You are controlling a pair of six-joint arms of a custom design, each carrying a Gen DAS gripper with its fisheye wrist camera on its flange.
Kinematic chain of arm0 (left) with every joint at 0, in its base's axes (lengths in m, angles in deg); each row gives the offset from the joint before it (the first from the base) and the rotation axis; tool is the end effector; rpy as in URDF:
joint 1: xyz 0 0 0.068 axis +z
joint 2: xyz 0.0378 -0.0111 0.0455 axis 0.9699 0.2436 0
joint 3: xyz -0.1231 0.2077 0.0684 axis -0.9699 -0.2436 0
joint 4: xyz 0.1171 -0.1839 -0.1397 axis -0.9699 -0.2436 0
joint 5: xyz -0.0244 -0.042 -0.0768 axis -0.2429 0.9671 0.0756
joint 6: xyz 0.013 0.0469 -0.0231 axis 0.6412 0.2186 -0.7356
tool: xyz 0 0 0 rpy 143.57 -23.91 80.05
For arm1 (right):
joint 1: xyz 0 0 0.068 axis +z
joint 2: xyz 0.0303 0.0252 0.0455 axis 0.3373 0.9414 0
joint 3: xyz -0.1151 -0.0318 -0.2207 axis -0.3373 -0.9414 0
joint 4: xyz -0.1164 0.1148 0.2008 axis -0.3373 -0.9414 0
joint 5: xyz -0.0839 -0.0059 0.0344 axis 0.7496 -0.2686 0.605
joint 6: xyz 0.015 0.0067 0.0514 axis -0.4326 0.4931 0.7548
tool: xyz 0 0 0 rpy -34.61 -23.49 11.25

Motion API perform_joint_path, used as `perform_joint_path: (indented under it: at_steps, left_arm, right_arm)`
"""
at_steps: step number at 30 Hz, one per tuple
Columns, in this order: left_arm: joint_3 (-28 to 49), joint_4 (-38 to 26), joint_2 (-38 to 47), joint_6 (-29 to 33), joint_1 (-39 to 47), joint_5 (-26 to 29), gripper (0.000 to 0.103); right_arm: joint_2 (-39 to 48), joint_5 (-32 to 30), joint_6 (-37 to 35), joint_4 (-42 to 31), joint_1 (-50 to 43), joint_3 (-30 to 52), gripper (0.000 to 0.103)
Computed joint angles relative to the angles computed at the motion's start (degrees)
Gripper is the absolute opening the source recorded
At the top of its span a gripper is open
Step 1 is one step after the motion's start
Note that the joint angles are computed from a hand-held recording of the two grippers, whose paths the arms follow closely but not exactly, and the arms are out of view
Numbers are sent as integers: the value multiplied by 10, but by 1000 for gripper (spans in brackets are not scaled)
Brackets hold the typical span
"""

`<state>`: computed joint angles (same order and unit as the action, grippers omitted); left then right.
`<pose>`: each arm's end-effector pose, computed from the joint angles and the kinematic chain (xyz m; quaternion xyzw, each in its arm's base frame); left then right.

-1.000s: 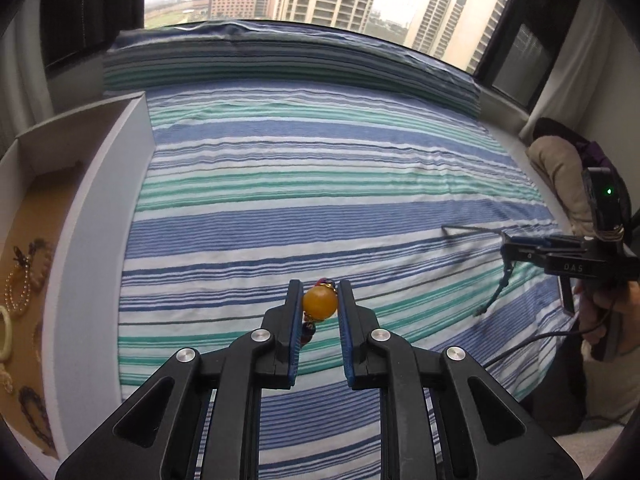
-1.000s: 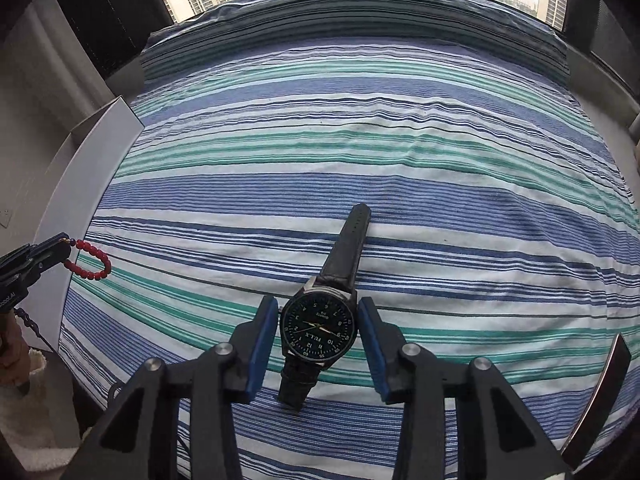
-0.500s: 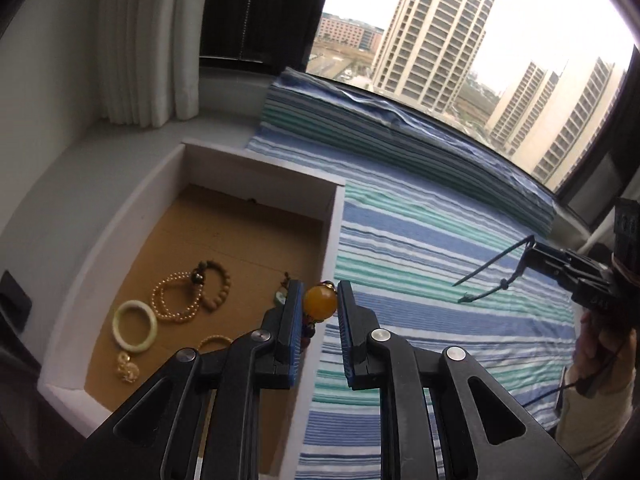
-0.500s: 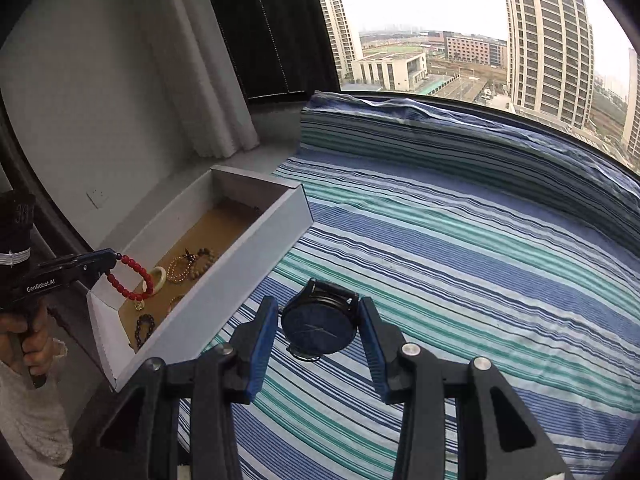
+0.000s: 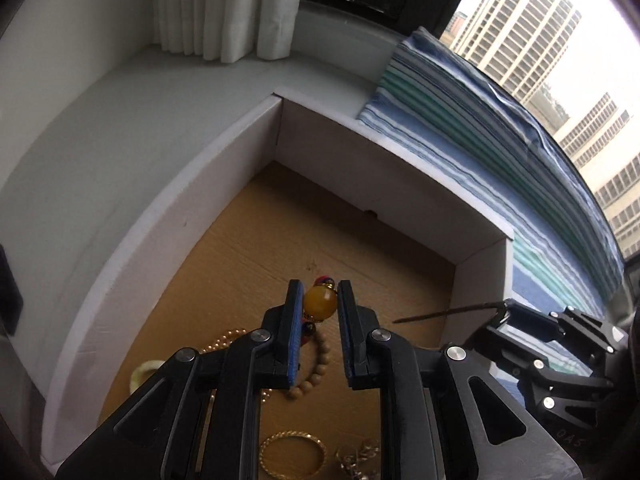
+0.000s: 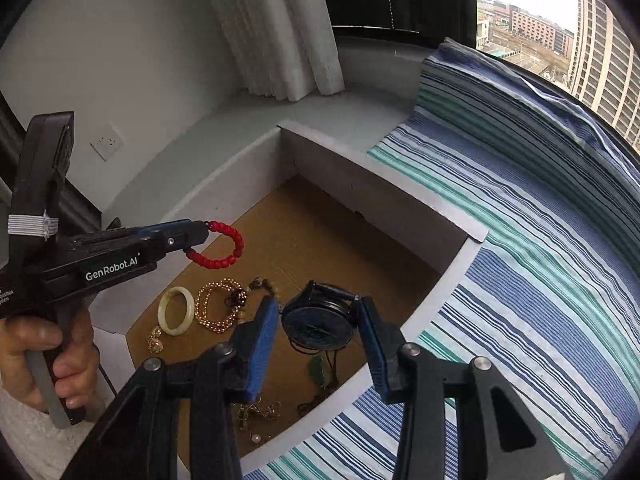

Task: Organize jewelry
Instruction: 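Carry the red bracelet and black watch into the white box and open both tools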

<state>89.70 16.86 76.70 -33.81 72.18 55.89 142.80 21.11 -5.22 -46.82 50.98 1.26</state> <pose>0.3119 -0.0285 0.1669 0.0279 0.9686 -0.1275 0.2118 0.2214 0.1328 0.1874 -0.0505 0.9669 0.0977 0.2302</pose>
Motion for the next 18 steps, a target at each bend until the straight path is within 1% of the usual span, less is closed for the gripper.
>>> perform_joint_path:
  at_steps: [3,5,6,7,8,9,10,12,14,15,16,18]
  left_arm:
    - [14,23,50,2,3,-10,16]
    - [27,39,77,-2,3,-17,16]
    - [22,52,76,-4,3,-25,22]
    - [15,63,70,-3,2,-33,40]
    - [6,72,59,-2,0,-45,52]
    - [-10,85,41,-4,-4,-60,73]
    - [-29,99,16,-3,-9,-76,84]
    - [-70,117,-36,7,-19,-101,90]
    - [-110,117,-96,12,-32,-122,92]
    - [-132,115,-130,11,-39,-134,96]
    - [-155,111,-167,9,-49,-151,100]
    - [-200,99,-249,8,-70,-187,102]
  right_arm:
    - [94,-14,8,45,-5,26,42]
    - [128,-15,13,69,-7,35,43]
    - [139,-8,14,77,-5,39,44]
    - [139,-3,16,89,-4,36,45]
    - [132,-1,19,100,-4,29,47]
    - [120,-2,23,107,-6,22,53]
    - [105,-1,28,112,-6,13,58]
    - [68,17,29,102,4,0,59]
    - [31,54,22,77,22,-6,59]
    - [8,75,19,63,36,-12,61]
    - [-13,88,19,50,48,-18,64]
    - [-60,113,29,19,77,-33,70]
